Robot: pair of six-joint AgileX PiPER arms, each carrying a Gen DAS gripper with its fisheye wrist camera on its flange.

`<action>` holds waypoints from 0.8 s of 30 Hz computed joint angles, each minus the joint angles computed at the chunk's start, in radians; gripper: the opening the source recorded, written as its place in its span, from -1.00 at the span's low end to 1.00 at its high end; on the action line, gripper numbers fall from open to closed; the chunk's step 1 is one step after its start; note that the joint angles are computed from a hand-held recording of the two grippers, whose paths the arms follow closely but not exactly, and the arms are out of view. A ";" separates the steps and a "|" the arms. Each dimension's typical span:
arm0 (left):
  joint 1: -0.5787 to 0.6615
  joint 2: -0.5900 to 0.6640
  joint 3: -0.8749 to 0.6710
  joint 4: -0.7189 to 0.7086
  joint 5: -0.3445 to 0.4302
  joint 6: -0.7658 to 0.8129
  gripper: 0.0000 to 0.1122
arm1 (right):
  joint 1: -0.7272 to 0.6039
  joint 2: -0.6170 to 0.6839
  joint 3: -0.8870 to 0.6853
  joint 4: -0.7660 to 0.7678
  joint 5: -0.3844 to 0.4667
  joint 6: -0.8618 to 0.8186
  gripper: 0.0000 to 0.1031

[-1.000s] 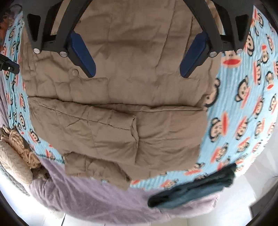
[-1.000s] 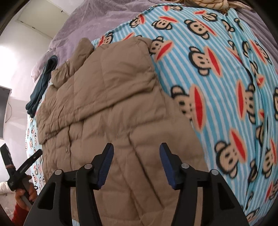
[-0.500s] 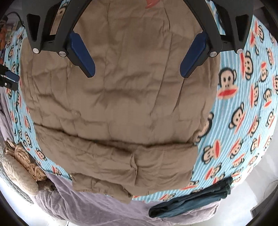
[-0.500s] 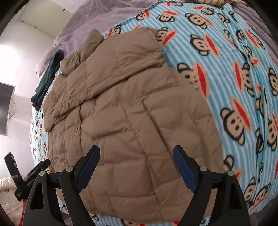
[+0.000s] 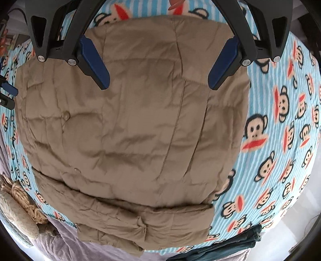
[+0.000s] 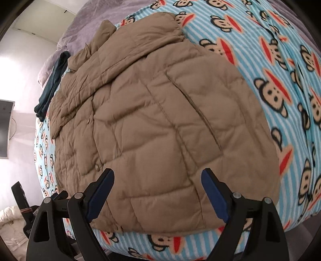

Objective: Fold large clothes
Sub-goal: 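Move both open grippers to the jacket hem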

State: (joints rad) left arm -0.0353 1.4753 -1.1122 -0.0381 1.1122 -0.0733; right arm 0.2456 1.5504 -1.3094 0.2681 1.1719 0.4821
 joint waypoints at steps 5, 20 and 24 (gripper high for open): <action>0.006 -0.031 0.019 -0.003 0.025 0.007 0.76 | -0.004 -0.061 0.065 -0.015 -0.006 0.063 0.75; 0.106 -0.091 0.086 -0.034 0.076 0.068 0.76 | -0.083 -0.219 0.295 0.034 -0.065 0.151 0.76; 0.216 -0.102 0.129 -0.099 0.086 0.123 0.75 | -0.136 -0.263 0.343 0.064 -0.055 0.122 0.76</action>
State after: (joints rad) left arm 0.1811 1.3728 -0.9830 -0.1374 1.1977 0.0501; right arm 0.1097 1.2879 -0.9659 0.3322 1.1165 0.6039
